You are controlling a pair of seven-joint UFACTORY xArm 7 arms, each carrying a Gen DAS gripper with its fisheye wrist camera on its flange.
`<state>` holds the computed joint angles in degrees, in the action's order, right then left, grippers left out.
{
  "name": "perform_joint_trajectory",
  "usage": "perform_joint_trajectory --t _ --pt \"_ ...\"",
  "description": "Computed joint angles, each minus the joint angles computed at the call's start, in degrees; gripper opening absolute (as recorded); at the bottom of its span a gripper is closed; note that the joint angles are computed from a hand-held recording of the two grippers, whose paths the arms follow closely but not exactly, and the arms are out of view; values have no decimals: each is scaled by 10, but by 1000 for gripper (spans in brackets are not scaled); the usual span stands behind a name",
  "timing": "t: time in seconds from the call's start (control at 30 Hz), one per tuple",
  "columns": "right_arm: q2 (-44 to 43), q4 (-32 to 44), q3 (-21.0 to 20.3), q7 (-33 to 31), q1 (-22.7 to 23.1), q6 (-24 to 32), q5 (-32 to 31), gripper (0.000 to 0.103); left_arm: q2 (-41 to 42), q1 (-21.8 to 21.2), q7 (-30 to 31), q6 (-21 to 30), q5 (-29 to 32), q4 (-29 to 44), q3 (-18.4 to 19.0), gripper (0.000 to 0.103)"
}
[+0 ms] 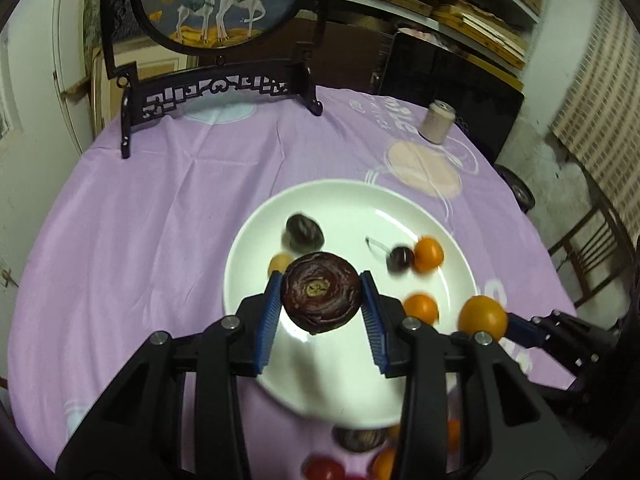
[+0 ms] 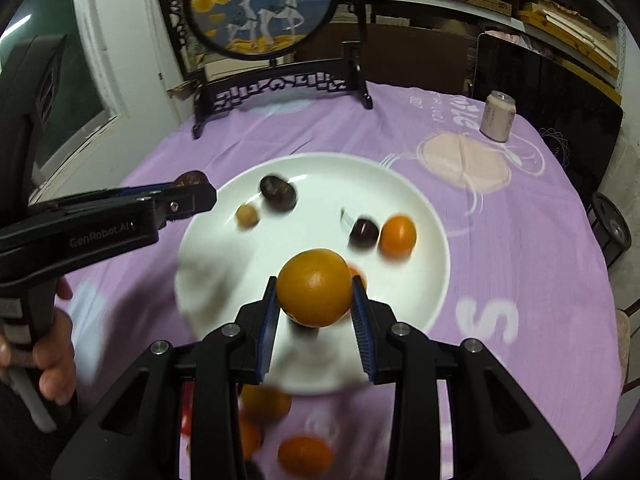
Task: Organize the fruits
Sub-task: 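Carry both fruits onto the white plate and open both tools, then grasp a tangerine with the right tool while the left tool grasps a red tomato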
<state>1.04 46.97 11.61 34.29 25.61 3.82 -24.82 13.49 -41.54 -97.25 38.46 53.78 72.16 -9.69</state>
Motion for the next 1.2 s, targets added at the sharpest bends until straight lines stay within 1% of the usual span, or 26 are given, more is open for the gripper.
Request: perform_joint_trajectory --t 0.03,0.1,0.13,0.17,0.27,0.37,0.53,0.6,0.67,0.73,0.77,0.8,0.87,0.9,0.93,1.03,1.07,1.13,1.17,1.2 --pt "16 19 0 -7 -1 7 6 35 7 3 7 -1 -4 9 1 39" --pt "41 48 3 -44 -2 17 43 35 26 7 22 -3 -16 29 6 39" --pt "62 72 6 -68 -3 29 66 35 33 9 29 -9 -23 35 9 39" --pt "76 86 2 -79 1 36 75 35 39 9 30 -18 -27 38 13 39" --pt "114 126 -16 -84 21 56 86 35 53 9 30 -39 -36 44 27 39" --pt "140 148 -17 -107 25 64 108 35 64 14 39 -66 -53 40 36 39" --pt "163 167 -47 -98 51 71 100 36 73 10 48 -88 -70 37 51 39" --pt "164 168 -52 -94 54 69 101 39 68 5 41 -93 -66 32 57 39" --pt "154 159 -49 -97 50 69 107 40 55 -2 23 -100 -48 20 63 40" --pt "125 133 -49 -95 52 64 102 41 37 -5 3 -110 -29 5 62 42" --pt "108 116 -53 -85 56 60 92 41 25 -7 -9 -110 -20 -5 59 42" --pt "82 90 -58 -72 60 53 77 41 4 -14 -31 -107 2 -23 56 43" --pt "15 21 -54 -42 54 24 49 41 -35 -28 -82 -79 54 -53 41 50" --pt "-18 -17 -47 -38 47 4 48 42 -51 -32 -104 -64 74 -65 31 53" --pt "-62 -68 -44 -52 48 -21 71 42 -70 -40 -130 -42 96 -81 19 55" --pt "-148 -163 -47 -77 61 -52 120 42 -104 -51 -176 4 126 -118 -24 57" --pt "-178 -195 -42 -77 60 -56 130 42 -113 -54 -194 14 135 -132 -39 57" --pt "-218 -234 -31 -77 58 -50 148 42 -120 -52 -206 20 140 -148 -64 63" --pt "-229 -244 -21 -78 52 -46 154 42 -117 -54 -204 42 133 -149 -79 64" --pt "-237 -252 -7 -77 44 -41 159 42 -114 -54 -202 61 127 -150 -92 69"
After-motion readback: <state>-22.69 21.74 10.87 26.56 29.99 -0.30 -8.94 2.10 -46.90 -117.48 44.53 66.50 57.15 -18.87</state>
